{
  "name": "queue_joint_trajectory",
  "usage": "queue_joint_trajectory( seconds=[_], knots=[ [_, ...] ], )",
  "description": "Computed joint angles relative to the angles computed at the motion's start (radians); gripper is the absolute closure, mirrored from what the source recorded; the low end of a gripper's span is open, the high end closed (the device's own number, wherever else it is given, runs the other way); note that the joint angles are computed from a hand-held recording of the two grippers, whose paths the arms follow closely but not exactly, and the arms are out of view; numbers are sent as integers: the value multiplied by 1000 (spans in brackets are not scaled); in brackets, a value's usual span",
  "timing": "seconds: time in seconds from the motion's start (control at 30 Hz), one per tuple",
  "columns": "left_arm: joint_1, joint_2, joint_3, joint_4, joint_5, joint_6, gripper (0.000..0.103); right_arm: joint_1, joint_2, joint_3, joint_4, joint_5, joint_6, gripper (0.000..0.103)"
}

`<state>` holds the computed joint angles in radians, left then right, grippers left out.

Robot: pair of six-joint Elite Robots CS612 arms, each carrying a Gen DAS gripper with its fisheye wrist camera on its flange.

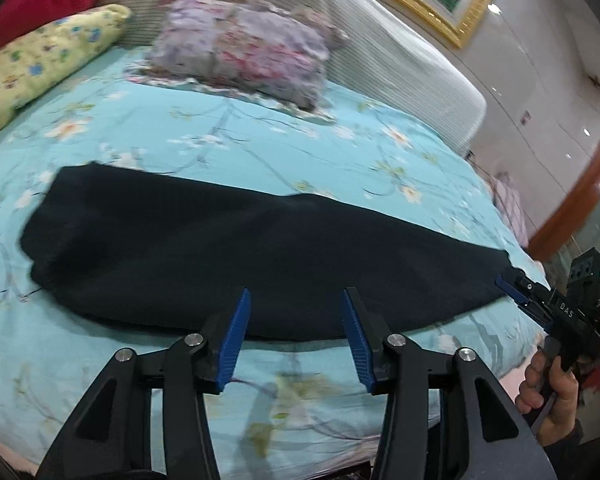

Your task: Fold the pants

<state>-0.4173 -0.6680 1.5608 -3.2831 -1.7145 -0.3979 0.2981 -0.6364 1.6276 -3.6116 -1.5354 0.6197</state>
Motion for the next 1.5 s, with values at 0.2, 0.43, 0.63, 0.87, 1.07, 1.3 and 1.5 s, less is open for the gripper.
queue_joint_trajectory(
  seconds=[0.2, 0.43, 0.63, 0.87, 1.07, 1.3, 1.5],
  knots=[
    [-31, 17, -63, 67, -45, 97, 49, -11, -20, 69, -51, -55, 66, 49],
    [-63, 47, -156, 145, -92, 193, 46, -27, -34, 137, -102, -105, 128, 49],
    [-81, 76, -229, 195, -117, 236, 43, -41, -39, 180, -129, -130, 191, 49],
    [-104, 115, -329, 293, -135, 305, 40, -62, -40, 217, -169, -155, 278, 47],
    [-124, 159, -441, 411, -169, 386, 35, -83, -34, 240, -209, -145, 346, 45],
    [-153, 238, -641, 614, -206, 510, 34, -114, -21, 234, -228, -106, 454, 30],
    [-170, 327, -845, 815, -235, 606, 34, -133, -6, 230, -264, -84, 509, 30]
  ],
)
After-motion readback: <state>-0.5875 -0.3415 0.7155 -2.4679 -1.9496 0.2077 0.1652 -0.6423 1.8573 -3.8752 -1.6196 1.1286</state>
